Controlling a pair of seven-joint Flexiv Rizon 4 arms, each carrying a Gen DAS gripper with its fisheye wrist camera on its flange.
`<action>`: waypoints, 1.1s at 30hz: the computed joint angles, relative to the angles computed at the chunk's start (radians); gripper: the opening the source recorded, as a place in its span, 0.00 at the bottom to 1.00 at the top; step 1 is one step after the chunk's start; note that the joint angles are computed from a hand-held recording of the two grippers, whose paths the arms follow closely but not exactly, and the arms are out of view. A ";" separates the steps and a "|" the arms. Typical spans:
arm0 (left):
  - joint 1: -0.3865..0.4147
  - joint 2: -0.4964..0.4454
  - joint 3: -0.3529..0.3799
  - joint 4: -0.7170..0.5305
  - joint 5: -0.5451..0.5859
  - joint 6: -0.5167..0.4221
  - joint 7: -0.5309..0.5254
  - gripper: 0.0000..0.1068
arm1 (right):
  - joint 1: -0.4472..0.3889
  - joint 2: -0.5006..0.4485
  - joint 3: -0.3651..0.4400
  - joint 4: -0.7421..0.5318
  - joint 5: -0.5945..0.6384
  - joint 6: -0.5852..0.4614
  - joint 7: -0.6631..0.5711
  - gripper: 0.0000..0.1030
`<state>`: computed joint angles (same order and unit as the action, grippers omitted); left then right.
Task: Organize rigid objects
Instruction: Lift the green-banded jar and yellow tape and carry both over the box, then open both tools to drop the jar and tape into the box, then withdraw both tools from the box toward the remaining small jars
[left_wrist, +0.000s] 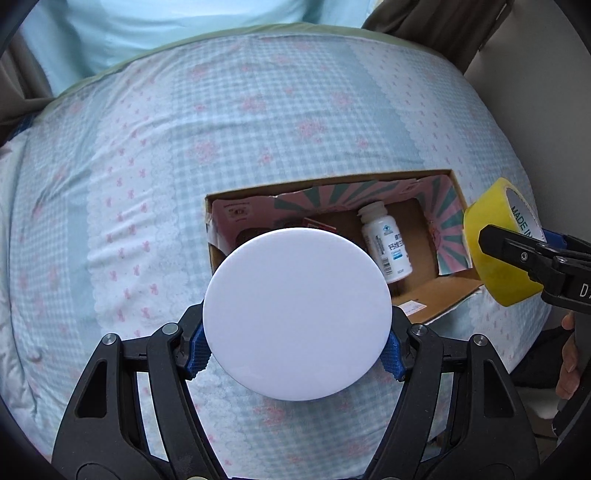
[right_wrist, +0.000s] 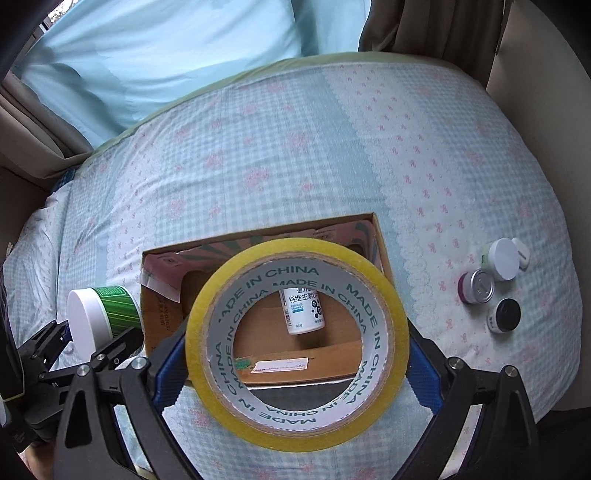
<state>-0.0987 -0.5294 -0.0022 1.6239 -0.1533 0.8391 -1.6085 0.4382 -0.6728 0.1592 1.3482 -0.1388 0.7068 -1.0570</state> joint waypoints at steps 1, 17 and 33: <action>0.001 -0.015 -0.003 -0.007 0.000 -0.001 0.003 0.64 | -0.001 -0.015 0.000 -0.007 0.005 -0.003 0.002 0.94; -0.002 -0.183 0.007 -0.090 0.004 0.019 -0.016 0.64 | 0.017 -0.114 -0.024 0.060 -0.036 0.144 -0.008 0.94; 0.003 -0.161 0.014 -0.124 0.000 0.027 -0.040 0.96 | 0.001 -0.102 -0.033 0.117 -0.096 0.286 -0.124 1.00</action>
